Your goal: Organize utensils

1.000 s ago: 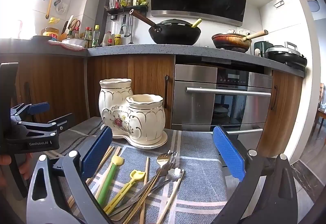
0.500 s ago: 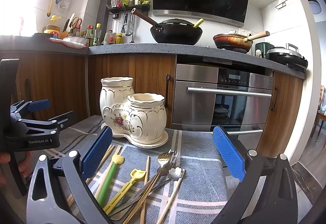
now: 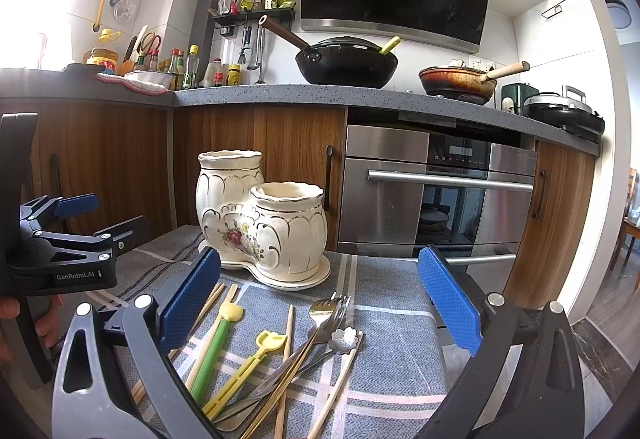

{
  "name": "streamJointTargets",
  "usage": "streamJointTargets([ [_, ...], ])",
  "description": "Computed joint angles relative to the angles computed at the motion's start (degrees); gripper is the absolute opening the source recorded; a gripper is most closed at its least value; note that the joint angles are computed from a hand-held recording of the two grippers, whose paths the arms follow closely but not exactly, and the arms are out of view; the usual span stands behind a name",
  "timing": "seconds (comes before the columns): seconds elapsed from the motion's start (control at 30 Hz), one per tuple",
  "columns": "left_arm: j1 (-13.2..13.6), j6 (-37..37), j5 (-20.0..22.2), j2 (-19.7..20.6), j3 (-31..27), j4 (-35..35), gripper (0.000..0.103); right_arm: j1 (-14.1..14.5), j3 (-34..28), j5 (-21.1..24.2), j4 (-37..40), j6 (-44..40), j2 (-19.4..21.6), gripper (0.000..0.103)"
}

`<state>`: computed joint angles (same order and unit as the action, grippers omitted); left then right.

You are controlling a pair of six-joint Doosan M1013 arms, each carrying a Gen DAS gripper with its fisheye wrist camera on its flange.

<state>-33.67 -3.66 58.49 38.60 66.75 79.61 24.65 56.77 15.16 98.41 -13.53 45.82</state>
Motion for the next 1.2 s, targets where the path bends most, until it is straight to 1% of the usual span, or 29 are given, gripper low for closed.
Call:
streamJointTargets([
  [0.4,-0.05,0.08,0.05,-0.04,0.0,-0.1,0.099,0.14,-0.36,-0.2,-0.5,0.44,0.17,0.098],
  [0.53,-0.06,-0.1,0.09,-0.05,0.0,0.07,0.099,0.1,-0.71,-0.23,-2.0,1.79,0.39,0.098],
  [1.2,-0.09,-0.02,0.15,-0.07,-0.02,-0.04,0.099,0.19,-0.7,-0.27,-2.43,2.12,0.48,0.098],
])
